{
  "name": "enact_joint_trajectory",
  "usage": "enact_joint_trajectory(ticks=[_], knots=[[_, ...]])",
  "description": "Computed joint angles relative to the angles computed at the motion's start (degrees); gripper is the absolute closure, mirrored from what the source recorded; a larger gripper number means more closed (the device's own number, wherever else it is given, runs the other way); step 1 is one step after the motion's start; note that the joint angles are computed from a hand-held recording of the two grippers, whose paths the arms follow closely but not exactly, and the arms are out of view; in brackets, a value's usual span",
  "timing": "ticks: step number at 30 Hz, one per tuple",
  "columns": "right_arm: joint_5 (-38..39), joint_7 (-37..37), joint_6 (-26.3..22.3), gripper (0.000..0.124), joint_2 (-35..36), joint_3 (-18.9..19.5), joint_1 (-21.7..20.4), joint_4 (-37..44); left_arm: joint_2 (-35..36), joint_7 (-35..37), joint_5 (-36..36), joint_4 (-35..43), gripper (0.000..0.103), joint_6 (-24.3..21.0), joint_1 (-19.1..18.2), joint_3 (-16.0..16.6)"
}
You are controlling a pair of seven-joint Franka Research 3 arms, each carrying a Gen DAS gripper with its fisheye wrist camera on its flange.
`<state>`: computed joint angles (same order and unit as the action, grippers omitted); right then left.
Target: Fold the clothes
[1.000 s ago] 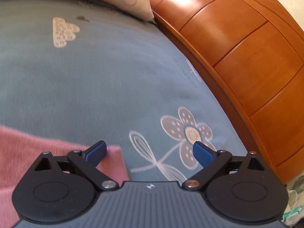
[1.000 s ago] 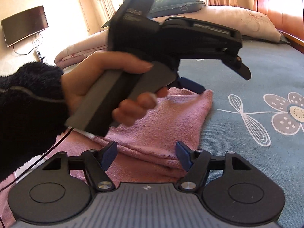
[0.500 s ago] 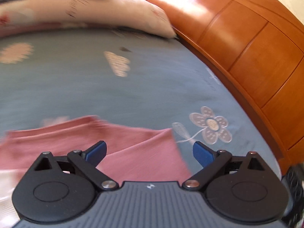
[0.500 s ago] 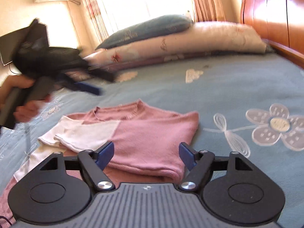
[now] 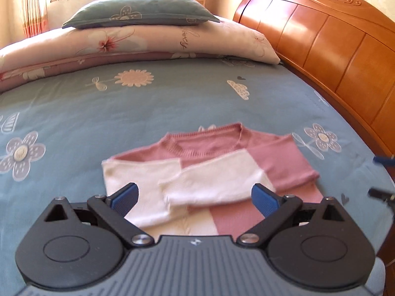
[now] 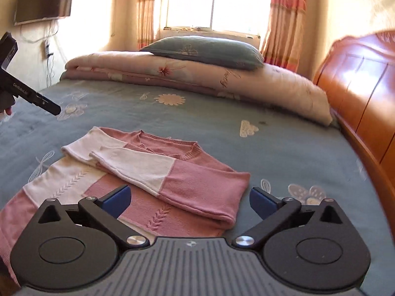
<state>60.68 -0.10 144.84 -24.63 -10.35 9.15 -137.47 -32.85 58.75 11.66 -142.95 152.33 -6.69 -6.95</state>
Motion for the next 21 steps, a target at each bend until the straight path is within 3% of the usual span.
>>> enact_joint_trajectory(ticks=[5, 8, 13, 17, 21], knots=[[-3.28, 3.29, 2.38, 0.021, -2.39, 2.56, 0.46, -4.01, -3.31, -0.30, -2.11, -7.68, 0.005, 4.80, -2.20, 0.99], [-5.14, 9.04, 4.30, 0.021, 0.39, 4.29, 1.15, -6.20, -2.63, -2.26, -2.72, -12.60, 0.005, 10.75, -2.54, 0.12], [-6.43, 12.35, 12.98, 0.021, 5.67, 6.89, 4.02, -10.19, 1.95, -6.86, -0.89, -17.20, 0.005, 19.27, -0.69, -2.76], [-3.68, 12.60, 16.64, 0.021, 8.73, 6.21, 6.45, -11.53, 6.13, -11.34, 4.92, -16.83, 0.005, 26.06, 6.74, -8.96], [8.50, 4.18, 16.46, 0.021, 8.92, 3.84, 8.34, -11.77, 10.28, -14.43, 9.63, -13.53, 0.005, 34.13, 17.87, -17.50]])
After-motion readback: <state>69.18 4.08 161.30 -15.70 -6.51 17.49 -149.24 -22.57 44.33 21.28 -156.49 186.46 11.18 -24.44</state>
